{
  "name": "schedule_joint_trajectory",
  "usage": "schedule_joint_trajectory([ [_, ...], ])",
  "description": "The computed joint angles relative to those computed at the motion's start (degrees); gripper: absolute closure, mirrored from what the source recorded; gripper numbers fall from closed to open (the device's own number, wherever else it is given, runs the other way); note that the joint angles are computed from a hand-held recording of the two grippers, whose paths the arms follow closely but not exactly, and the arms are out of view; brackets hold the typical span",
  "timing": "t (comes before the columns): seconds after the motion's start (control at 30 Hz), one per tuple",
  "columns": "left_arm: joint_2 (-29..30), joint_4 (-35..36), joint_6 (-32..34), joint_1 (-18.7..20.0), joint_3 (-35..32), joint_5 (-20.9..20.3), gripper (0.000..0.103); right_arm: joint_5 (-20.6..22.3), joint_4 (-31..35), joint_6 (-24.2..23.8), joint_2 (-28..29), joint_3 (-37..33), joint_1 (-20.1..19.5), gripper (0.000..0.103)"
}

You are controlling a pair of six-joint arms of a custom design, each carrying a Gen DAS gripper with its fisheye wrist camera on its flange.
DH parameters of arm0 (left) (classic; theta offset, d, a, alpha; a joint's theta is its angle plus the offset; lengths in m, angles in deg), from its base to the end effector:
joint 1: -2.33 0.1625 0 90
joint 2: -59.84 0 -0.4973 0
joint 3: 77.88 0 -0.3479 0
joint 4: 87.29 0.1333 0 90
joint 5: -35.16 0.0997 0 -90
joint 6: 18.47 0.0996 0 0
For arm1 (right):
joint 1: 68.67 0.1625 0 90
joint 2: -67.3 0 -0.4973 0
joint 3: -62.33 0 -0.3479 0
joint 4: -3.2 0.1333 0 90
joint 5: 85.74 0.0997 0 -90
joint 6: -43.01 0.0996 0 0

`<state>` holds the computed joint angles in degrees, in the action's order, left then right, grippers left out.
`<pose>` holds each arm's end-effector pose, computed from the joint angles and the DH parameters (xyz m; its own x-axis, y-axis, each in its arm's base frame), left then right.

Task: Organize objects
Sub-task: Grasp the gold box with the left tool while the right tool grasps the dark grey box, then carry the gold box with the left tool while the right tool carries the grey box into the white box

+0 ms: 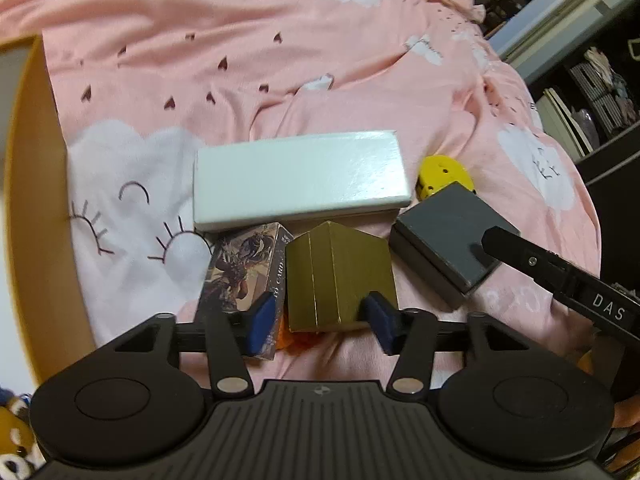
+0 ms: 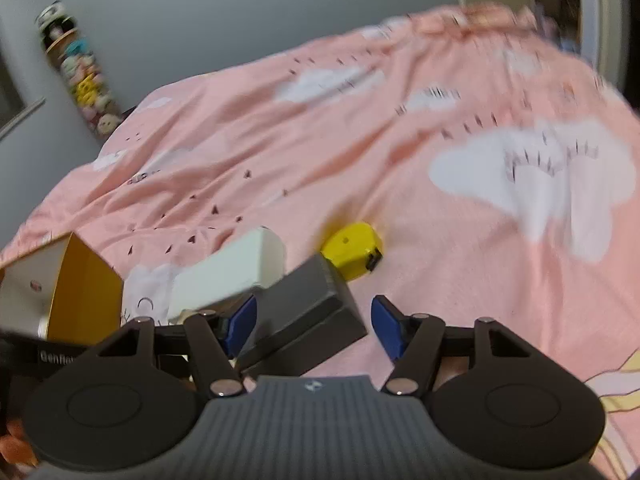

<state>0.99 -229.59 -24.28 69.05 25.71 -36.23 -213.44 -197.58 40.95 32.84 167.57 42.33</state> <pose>-0.0917 -0.6307 0.2628 -0.9223 0.2421 -0.3014 0.3000 0.9399 -0.1629 0.3011 -0.5824 0.1191 -0.8691 0.0577 0.4913 -0.3060 0.7177 -0.6255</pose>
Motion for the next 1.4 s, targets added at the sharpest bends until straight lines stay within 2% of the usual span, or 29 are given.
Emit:
schedule_joint_trajectory([
  [0.23, 2.86, 4.49, -3.23, 1.51, -3.05, -3.58, 0.031, 6.12, 4.27, 4.28, -1.50, 0.22, -3.44, 0.037],
  [0.37, 3.47, 2.15, -3.26, 1.76, -2.32, -3.75, 0.031, 11.78, 6.61, 6.31, -2.37, 0.24, -6.03, 0.037],
  [0.47, 3.05, 1.09, -3.12, 1.59, -1.81, -3.67, 0.035, 14.65, 6.45, 7.43, -2.73, 0.75, -7.18, 0.039],
  [0.6, 2.22, -0.92, -1.07, 0.95, -0.80, -3.34, 0.042, 16.60, 6.06, 7.45, -3.33, 1.73, -7.40, 0.049],
  [0.8, 1.46, -2.49, 1.19, 0.26, 0.03, -2.71, 0.048, 18.06, 6.50, 6.97, -4.87, 3.16, -6.23, 0.061],
  [0.9, 0.67, -4.16, 2.69, -0.37, 1.32, -1.55, 0.048, 17.92, 8.64, 5.17, -5.42, 3.48, -4.92, 0.063],
  [1.03, -1.26, -5.24, 3.28, -0.53, 2.87, -2.18, 0.050, 14.89, 10.82, 4.04, -5.36, 3.51, -3.16, 0.064],
  [1.2, -4.33, -8.61, 3.26, -0.91, 5.56, -3.10, 0.050, 15.72, 9.41, 5.61, -5.93, 4.88, -1.70, 0.066],
  [1.4, -9.66, -13.94, 2.93, -1.78, 9.30, -2.99, 0.050, 15.19, 7.32, 4.58, -5.43, 4.54, 2.10, 0.066],
])
